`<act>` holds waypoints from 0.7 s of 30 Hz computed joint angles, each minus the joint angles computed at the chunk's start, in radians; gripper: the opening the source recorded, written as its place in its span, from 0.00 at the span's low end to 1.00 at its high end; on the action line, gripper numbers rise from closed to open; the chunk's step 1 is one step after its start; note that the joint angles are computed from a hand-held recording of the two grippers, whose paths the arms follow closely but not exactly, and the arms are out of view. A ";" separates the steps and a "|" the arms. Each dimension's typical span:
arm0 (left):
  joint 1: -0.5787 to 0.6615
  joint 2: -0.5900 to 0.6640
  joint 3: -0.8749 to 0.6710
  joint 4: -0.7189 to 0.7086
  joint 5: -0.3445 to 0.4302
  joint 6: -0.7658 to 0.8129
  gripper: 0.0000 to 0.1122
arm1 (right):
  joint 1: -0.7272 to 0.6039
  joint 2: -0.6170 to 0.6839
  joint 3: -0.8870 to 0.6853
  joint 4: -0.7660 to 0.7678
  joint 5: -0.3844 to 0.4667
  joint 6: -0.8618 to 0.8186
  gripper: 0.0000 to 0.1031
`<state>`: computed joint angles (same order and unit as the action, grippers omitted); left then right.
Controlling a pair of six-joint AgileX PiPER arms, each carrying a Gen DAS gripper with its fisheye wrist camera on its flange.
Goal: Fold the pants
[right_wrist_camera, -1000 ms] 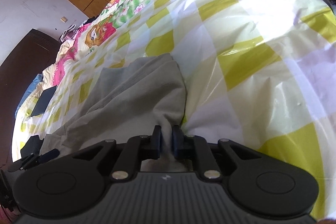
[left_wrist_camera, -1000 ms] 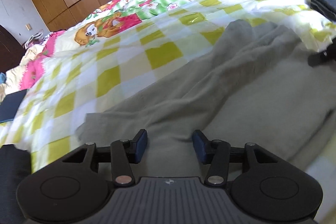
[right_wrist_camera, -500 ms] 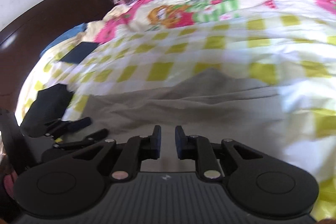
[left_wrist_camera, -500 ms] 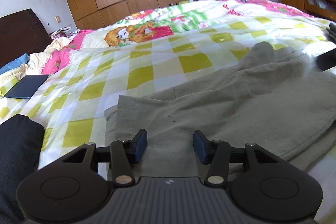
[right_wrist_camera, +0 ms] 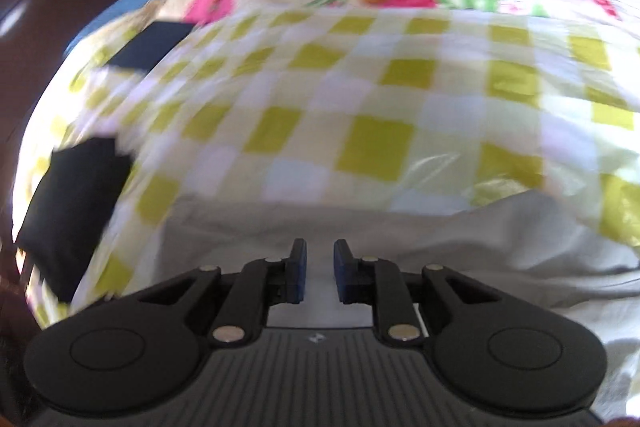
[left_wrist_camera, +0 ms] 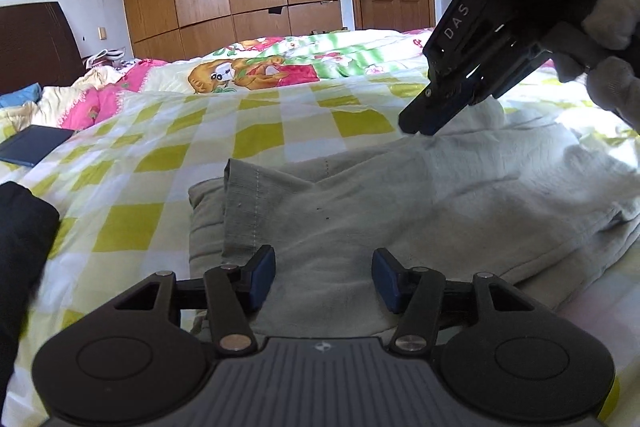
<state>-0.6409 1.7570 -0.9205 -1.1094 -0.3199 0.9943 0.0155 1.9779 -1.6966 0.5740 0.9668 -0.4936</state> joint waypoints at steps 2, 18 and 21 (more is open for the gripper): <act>-0.001 -0.004 0.003 0.004 0.001 0.004 0.60 | 0.057 0.045 -0.028 -0.018 0.008 0.024 0.14; -0.054 -0.034 0.037 -0.101 -0.063 0.122 0.61 | -0.201 -0.321 0.480 0.145 -0.264 -0.074 0.15; -0.090 -0.030 0.016 -0.199 -0.099 0.223 0.61 | -0.415 -0.371 0.583 0.200 -0.275 -0.176 0.21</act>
<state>-0.7310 1.7273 -0.9047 -1.3084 -0.4192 1.2170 -0.3998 1.6071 -1.1135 0.7744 0.6915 -0.6697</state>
